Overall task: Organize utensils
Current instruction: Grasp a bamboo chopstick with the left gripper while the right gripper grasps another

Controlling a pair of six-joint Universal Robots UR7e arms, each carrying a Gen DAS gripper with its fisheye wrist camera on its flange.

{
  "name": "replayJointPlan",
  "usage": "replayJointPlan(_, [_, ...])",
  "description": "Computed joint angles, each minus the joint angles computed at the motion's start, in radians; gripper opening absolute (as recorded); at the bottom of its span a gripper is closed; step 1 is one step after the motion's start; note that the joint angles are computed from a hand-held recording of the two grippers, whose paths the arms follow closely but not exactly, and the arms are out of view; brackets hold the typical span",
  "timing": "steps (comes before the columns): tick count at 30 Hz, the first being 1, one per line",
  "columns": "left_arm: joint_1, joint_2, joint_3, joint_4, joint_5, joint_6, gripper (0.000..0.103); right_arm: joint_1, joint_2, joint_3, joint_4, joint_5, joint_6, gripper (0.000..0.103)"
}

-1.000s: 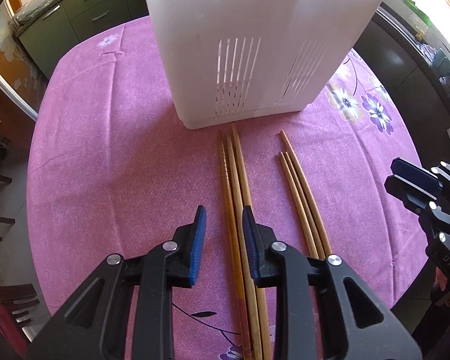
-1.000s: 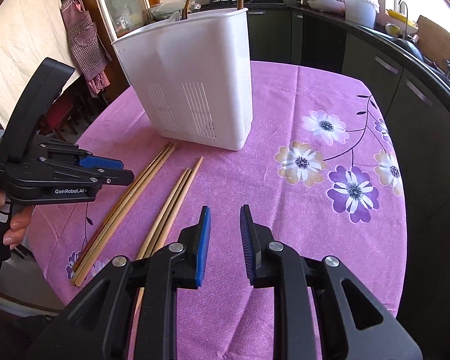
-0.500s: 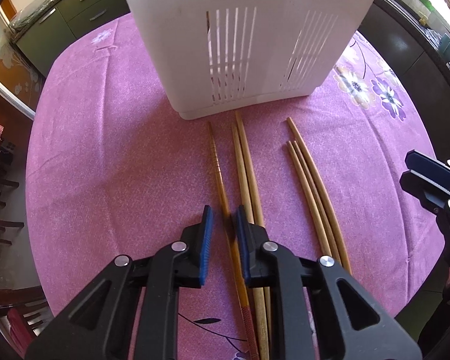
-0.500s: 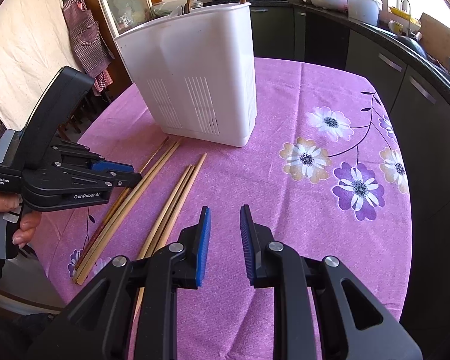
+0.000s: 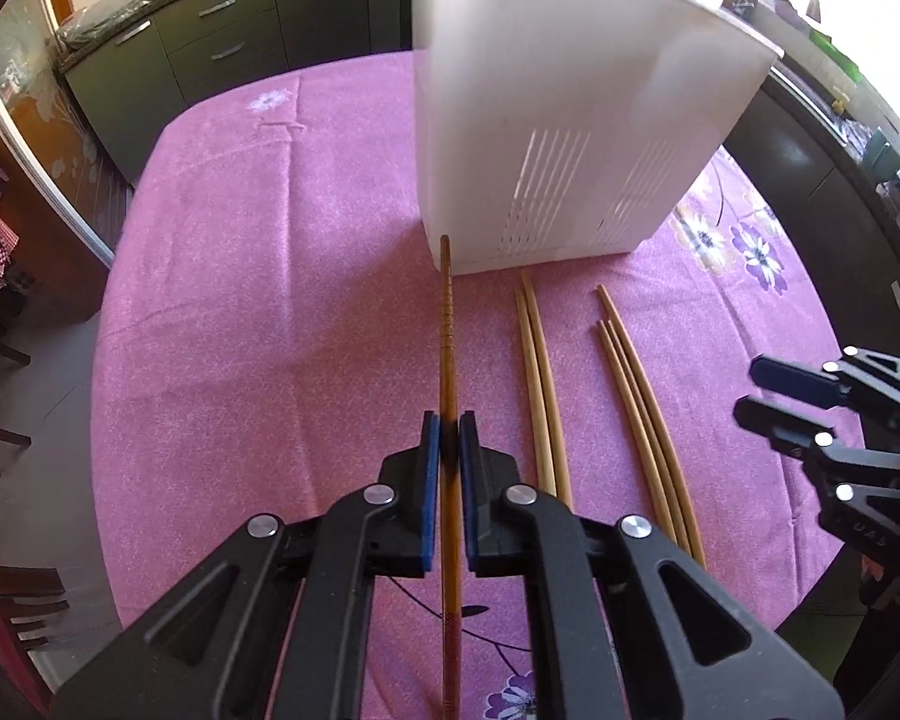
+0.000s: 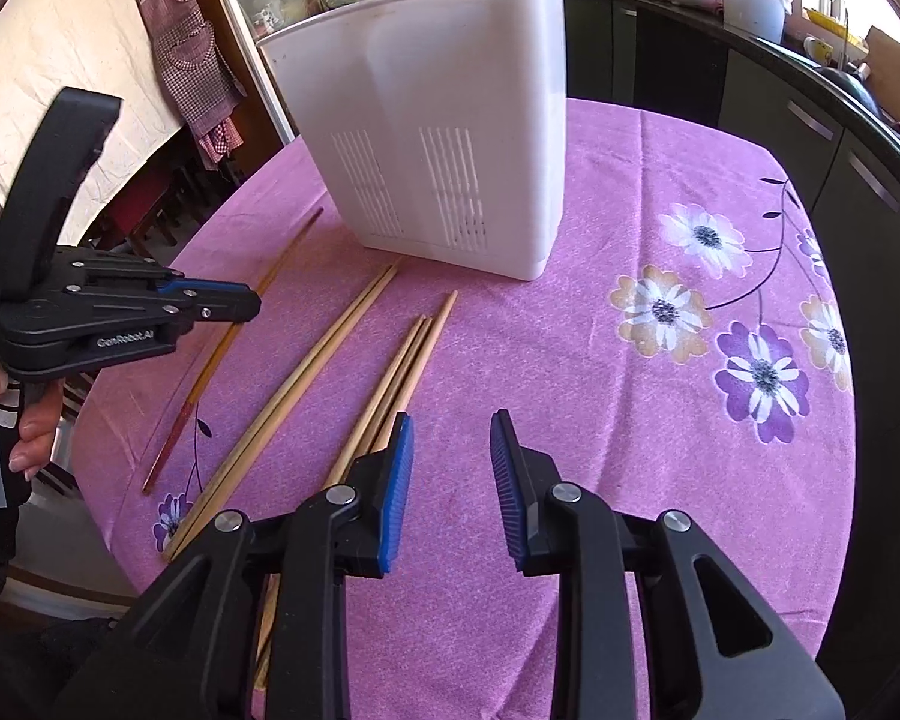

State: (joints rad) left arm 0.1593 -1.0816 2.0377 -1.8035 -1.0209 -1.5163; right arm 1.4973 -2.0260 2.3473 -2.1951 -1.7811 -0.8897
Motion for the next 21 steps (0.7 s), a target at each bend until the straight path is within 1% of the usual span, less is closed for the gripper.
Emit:
replayJointPlan(4, [-0.069,-0.047,0.009,0.047,0.054,-0.064,0.007,0.034,0.042,0.014,-0.004,-0.028,0.031,0.027])
replayJointPlan(8, [-0.124,-0.078,0.015,0.079,0.076,-0.102,0.007,0.073,0.067,0.034,-0.049,-0.073,0.047,0.027])
replayJointPlan(13, [-0.160,-0.091,0.018,0.076,0.084,-0.103,0.007,0.115,0.092,0.057,-0.109,-0.134,0.064,0.027])
replayJointPlan(17, [-0.176,-0.099,0.028,0.060,0.096,-0.104,0.007,0.121,0.097,0.066,-0.116,-0.154,0.067,0.027])
replayJointPlan(21, [-0.198,-0.115,0.032,0.076,0.110,-0.128,0.007,0.126,0.096,0.064,-0.125,-0.168,0.072,0.027])
